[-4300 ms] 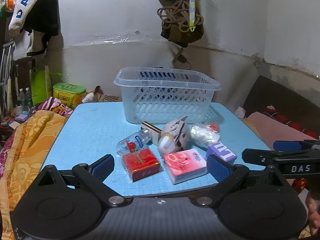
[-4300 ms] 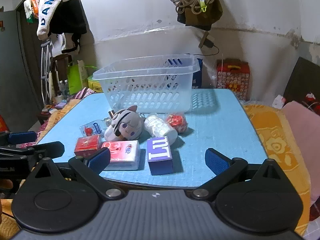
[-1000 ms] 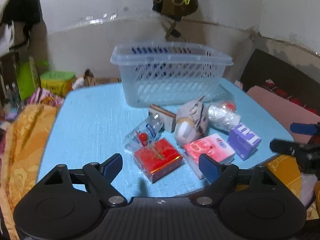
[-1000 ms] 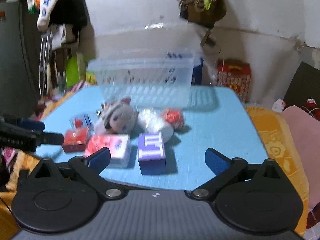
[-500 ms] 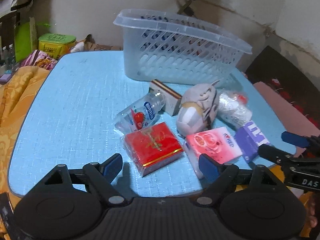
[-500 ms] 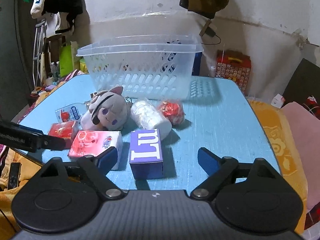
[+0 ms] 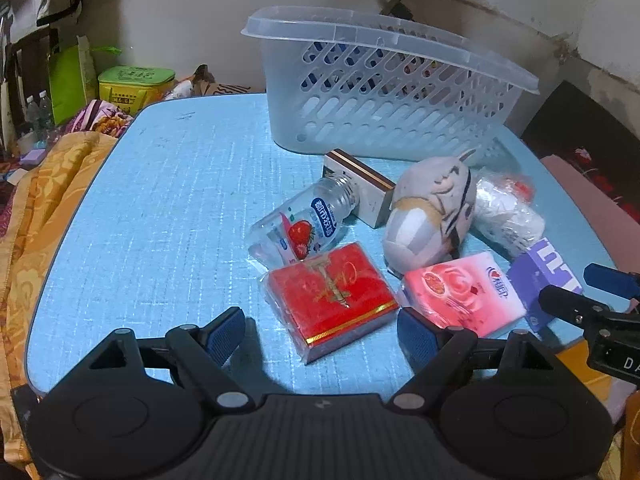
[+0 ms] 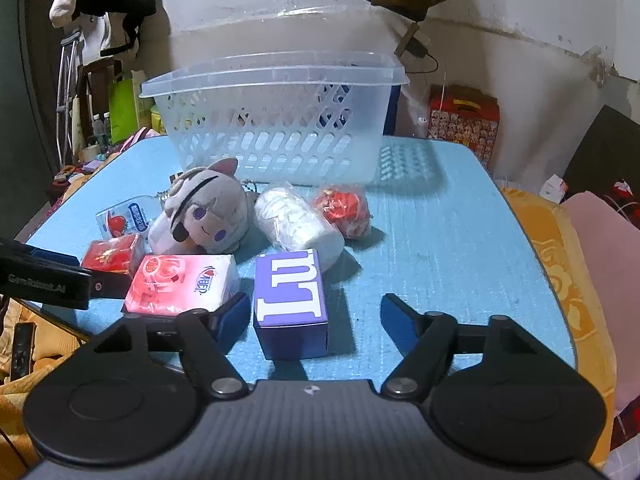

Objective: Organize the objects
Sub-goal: 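Grasp the purple LU box with the right tool while the left tool grasps the red gift box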

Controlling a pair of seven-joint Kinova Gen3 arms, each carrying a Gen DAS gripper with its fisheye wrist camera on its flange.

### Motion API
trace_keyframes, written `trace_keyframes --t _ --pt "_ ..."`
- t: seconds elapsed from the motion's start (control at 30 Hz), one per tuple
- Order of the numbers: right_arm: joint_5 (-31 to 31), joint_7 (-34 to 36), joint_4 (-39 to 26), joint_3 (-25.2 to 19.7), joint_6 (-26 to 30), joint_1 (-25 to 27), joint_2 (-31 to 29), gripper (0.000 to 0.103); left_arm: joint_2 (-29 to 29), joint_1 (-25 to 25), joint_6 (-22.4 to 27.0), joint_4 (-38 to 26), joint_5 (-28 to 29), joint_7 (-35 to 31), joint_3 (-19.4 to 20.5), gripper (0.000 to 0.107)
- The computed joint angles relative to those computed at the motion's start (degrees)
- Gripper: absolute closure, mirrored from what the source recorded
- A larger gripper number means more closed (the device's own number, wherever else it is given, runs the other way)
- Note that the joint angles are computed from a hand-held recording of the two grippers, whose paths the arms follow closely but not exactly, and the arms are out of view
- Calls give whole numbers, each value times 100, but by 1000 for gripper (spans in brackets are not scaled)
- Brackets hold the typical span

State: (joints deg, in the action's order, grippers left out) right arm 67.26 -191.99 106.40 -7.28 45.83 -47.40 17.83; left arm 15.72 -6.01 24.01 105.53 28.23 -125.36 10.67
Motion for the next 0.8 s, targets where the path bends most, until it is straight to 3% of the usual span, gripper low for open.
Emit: trace_keyframes --t 0.33,0.6,0.7,0.8 --pt "-466 583 -237 68 -90 72 190 32 -1 709 -285 34 -1087 1127 -398 21" --pt "-636 793 -307 196 -210 14 211 48 -15 1132 -615 118 -1950 1993 -598 20" --pt "-651 801 -299 219 -276 3 173 61 -11 790 -499 56 -1765 1871 -292 31" --pt "-490 588 -195 253 -294 -58 92 61 -127 673 -664 184 -1663 1734 -199 31"
